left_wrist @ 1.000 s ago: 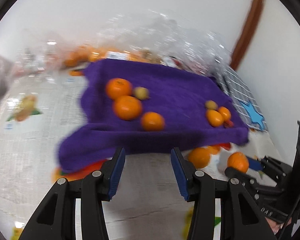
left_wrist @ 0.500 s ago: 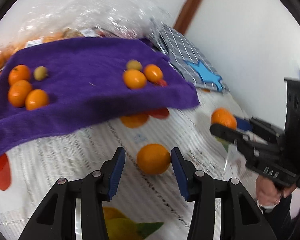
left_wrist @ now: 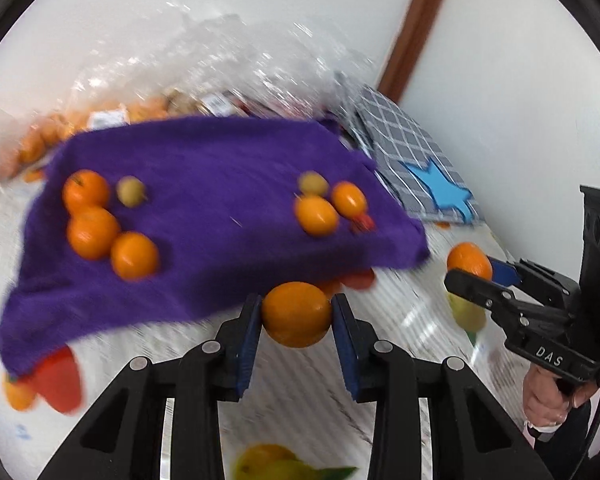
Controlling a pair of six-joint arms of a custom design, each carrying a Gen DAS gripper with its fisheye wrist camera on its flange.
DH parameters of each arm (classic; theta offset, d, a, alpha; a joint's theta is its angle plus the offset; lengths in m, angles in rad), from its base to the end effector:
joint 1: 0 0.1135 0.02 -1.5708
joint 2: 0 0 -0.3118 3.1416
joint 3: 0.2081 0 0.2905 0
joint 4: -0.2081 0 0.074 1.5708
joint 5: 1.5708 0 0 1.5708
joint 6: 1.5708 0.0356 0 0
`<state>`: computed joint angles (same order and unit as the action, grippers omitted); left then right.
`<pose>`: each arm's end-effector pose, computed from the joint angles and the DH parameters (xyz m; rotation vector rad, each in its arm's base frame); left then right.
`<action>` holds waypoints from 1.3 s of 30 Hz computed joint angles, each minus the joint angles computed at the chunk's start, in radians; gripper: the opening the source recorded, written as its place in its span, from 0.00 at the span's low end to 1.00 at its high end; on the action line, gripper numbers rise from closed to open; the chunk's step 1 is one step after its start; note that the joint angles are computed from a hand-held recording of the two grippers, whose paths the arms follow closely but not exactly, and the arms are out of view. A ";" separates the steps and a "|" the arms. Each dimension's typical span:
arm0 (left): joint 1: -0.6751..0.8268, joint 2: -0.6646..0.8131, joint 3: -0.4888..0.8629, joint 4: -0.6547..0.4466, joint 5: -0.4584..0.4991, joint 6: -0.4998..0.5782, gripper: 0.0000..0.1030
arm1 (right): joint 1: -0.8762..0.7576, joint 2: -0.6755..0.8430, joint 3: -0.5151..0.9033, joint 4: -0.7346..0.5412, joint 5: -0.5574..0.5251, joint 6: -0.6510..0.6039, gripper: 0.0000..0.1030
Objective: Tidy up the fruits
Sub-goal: 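Place both held oranges on the towel and open both tools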
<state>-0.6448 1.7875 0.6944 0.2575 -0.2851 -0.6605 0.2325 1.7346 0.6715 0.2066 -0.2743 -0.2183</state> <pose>0.2806 -0.1985 0.1130 -0.1501 2.3766 -0.2850 0.3212 0.0860 0.1201 -0.6594 2.3207 0.3389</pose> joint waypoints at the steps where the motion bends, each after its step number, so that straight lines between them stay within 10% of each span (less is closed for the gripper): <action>1: 0.014 -0.018 -0.004 -0.012 -0.007 0.005 0.32 | 0.011 0.008 0.018 -0.005 0.003 0.003 0.40; 22: 0.294 0.108 0.187 -0.173 0.037 0.087 0.33 | 0.123 0.493 0.698 -0.223 0.121 0.060 0.41; 39: 0.214 -0.068 0.082 -0.238 -0.079 0.000 0.43 | 0.118 0.329 0.525 -0.197 0.118 0.086 0.53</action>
